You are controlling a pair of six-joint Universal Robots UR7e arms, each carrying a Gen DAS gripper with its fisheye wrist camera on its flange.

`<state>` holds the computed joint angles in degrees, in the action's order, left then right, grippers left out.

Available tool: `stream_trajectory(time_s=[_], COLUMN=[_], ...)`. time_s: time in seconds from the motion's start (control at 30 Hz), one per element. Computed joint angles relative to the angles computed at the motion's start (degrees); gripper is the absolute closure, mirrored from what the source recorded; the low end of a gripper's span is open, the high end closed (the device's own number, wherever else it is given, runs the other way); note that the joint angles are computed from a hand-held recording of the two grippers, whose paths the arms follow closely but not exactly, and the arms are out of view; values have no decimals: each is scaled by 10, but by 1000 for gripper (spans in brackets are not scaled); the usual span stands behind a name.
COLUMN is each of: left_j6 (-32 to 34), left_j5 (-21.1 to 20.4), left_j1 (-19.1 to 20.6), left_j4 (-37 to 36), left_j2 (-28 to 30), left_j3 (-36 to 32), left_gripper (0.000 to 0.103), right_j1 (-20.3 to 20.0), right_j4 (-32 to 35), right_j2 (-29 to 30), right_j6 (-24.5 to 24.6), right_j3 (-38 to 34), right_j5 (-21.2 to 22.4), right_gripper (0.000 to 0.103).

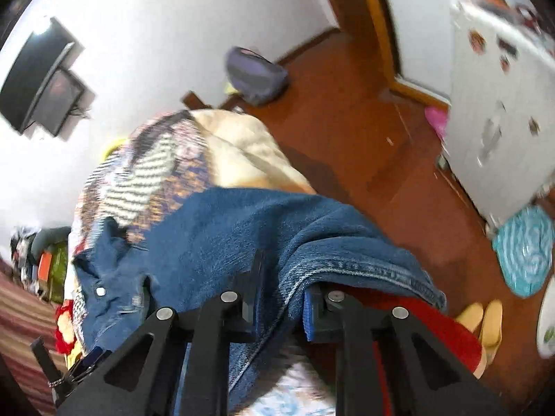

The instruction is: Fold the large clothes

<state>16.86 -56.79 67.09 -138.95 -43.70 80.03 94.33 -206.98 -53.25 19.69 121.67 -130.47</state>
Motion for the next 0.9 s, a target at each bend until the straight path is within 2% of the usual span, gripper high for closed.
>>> stream_trajectory(time_s=[0.1,0.2,0.23,0.33,0.4,0.53,0.63,0.67,0.77,0.9], left_j6=[-8,-10,-10,-9,-12,-11,-9,-10,-17,-20], left_j5=[-5,-13,-15,-21,-25,-26,-22,-21,-18,-19], left_j1=[4,7,7,9,12,17,20,22,25,21], left_j4=[-3,-15,-19,-35,-38,-42,-46,-44,-30,-24], left_j2=[-11,-27,-32,-51,-65,-86,-97,-100,-104,-104], left_j3=[1,7,8,18,23,36,46,48,50,53], left_gripper=[28,28,28,28,28,28,28,28,28,28], right_j1=[38,77,87,110,125,129,125,121,110,115], right_j4=[6,22,33,71,116,214,279,313,395,429], right_j2=[10,34,44,78,113,174,204,213,218,200], right_j6=[-62,-125,-137,-164,-176,-166,-140,-118,-57,-72], right_j3=[-43,-96,-114,-168,-214,-280,-305,-314,-316,-292], right_j5=[-17,-13,-12,28,34,51,48,45,16,24], right_gripper=[90,90,90,90,90,90,90,90,89,89])
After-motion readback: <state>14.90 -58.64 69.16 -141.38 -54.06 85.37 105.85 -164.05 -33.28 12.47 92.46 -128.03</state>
